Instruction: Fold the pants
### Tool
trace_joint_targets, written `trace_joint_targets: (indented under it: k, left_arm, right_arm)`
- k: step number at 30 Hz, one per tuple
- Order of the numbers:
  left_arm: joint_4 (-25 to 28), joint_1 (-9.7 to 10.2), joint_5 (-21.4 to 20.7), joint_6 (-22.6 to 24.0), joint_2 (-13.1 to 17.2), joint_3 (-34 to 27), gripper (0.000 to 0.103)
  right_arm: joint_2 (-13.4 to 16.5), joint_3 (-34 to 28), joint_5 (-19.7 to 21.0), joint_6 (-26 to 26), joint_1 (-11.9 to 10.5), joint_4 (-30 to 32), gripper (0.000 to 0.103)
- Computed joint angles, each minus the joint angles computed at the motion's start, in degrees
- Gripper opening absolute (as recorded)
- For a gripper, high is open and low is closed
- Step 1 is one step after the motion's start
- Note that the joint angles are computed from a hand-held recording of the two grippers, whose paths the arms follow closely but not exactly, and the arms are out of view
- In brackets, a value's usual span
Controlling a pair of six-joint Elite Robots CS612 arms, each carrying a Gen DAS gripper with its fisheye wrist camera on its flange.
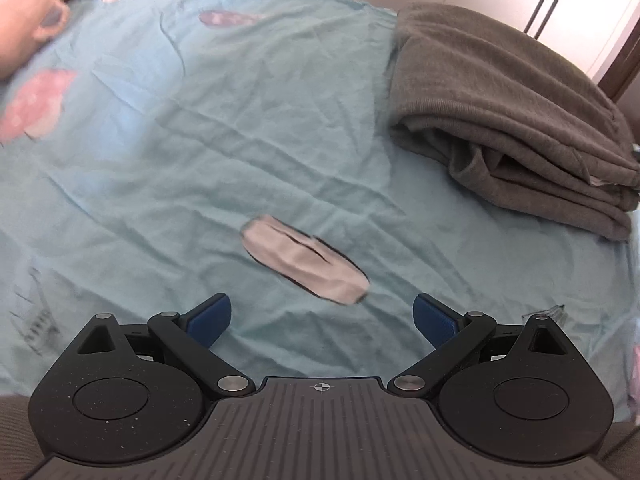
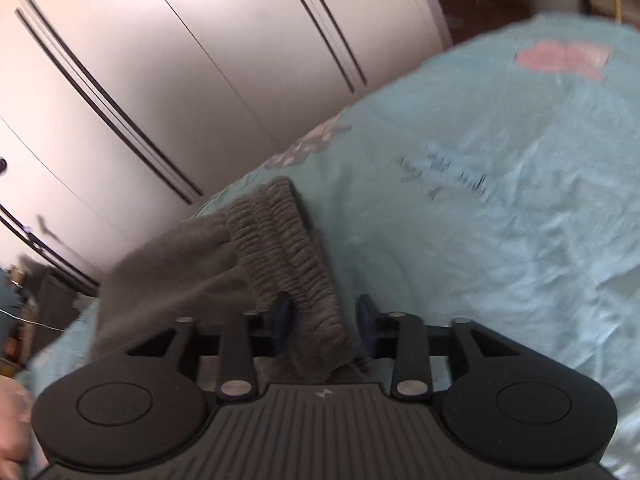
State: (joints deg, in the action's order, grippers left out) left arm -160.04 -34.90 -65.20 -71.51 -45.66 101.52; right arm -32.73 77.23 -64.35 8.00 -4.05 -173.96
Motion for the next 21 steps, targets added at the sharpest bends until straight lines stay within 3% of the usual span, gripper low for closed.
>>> trace_joint_targets:
  k: [1,3,4,5,7,10,12,14,18,21]
  left_arm:
    - [2.0,-0.26,1.5,0.3,-0.3,-0.4,0.1]
    - [5.7,-0.84,4.8,0.6,-0.6,-1.2,0.1]
    - [7.3,-1.0,5.6,0.8,-0.7,-1.7,0.1]
    - [8.3,-1.05,5.7,1.5,-0.7,-2.2,0.1]
    - [9.9,-1.03,5.0,2.6,-0.8,-3.2,0.1]
    - [11.6,-1.65,5.9,2.7,-1.5,-3.5,0.1]
    - [10.8,-2.14,7.1,3.4,-2.3,-2.8,0.1]
    - [9.5,-2.52,8.4,3.6,-2.9,-2.1,0.1]
    - [9.9,-2.55,7.8,4.9,-3.5,-2.7,0.1]
    - [13.4,-2.86,7.4,6.7,-3.6,-4.4,0.1]
  right_arm:
    - [-0.7,0.8,-3.0,0.0,0.4,-0.8,0.07]
    - [-1.6,2.5,-3.1,0.4,0.5,-4.5,0.074]
    - [-2.3,4.5,-1.8,1.3,0.2,-7.3,0.081]
    - [-2.2,5.1,-0.1,2.3,-0.1,-8.5,0.096]
    - [-2.1,5.2,0.1,1.6,0.3,-5.9,0.097]
    - [-2.3,3.5,-9.3,-6.0,2.4,5.4,0.098]
    - [-3.2,5.2,-9.9,-5.3,2.3,4.0,0.098]
    - [-4.9,7.3,-13.7,-7.4,2.9,2.4,0.098]
    - [-10.0,13.1,-12.4,-7.7,2.7,5.0,0.098]
    - [-13.2,18.1,-11.6,-12.3,2.9,5.1,0.098]
